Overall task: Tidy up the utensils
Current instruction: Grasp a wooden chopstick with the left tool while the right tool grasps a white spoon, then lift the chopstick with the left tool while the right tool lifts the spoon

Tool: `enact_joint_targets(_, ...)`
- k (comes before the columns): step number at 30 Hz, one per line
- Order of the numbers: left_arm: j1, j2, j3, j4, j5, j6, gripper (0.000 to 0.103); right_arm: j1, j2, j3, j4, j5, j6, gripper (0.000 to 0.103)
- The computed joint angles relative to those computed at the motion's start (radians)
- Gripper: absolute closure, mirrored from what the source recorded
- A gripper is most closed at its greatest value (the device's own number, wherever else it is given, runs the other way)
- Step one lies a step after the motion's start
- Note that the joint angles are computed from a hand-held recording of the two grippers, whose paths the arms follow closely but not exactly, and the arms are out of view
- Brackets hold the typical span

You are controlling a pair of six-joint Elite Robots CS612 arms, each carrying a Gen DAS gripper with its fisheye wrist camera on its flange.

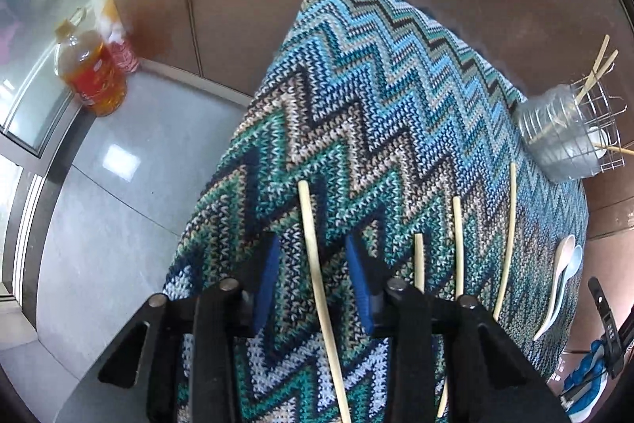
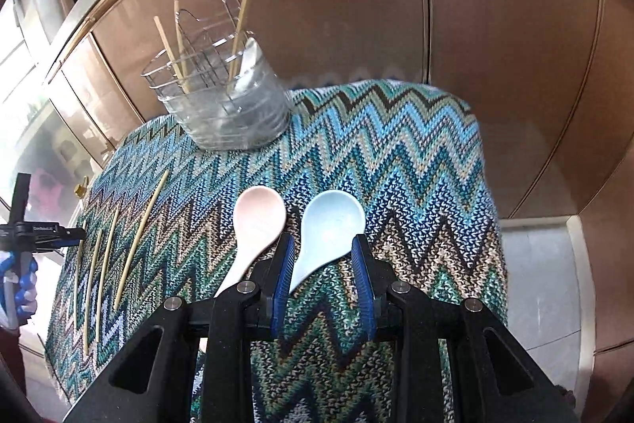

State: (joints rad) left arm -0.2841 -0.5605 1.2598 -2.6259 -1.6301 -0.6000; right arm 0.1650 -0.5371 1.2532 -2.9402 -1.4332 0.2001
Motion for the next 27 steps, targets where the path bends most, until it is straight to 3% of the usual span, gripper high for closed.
enact_joint_targets(6,0.002,0.014,-0.031,0.026,-0.001,0.030,0.078,-0.035,0.048,-0.081,0.101,0.097,0.027,0.078)
enact_joint_targets(12,0.002,0.019,-0.037,0.032,0.011,0.052,0.088,-0.051,0.092,-0.163,0.200,0.173,-0.020,0.079)
enact_joint_targets(15,0.003,0.018,-0.033,0.023,0.010,0.047,0.095,-0.054,0.103,-0.183,0.223,0.204,-0.064,0.095)
enact_joint_targets(21,0.006,0.009,0.002,-0.060,-0.027,0.013,0.098,-0.042,0.076,-0.144,0.188,0.153,-0.123,0.097)
enact_joint_targets(27,0.002,-0.033,0.084,-0.181,-0.019,0.004,0.098,-0.029,0.005,-0.033,0.055,0.078,-0.117,0.097)
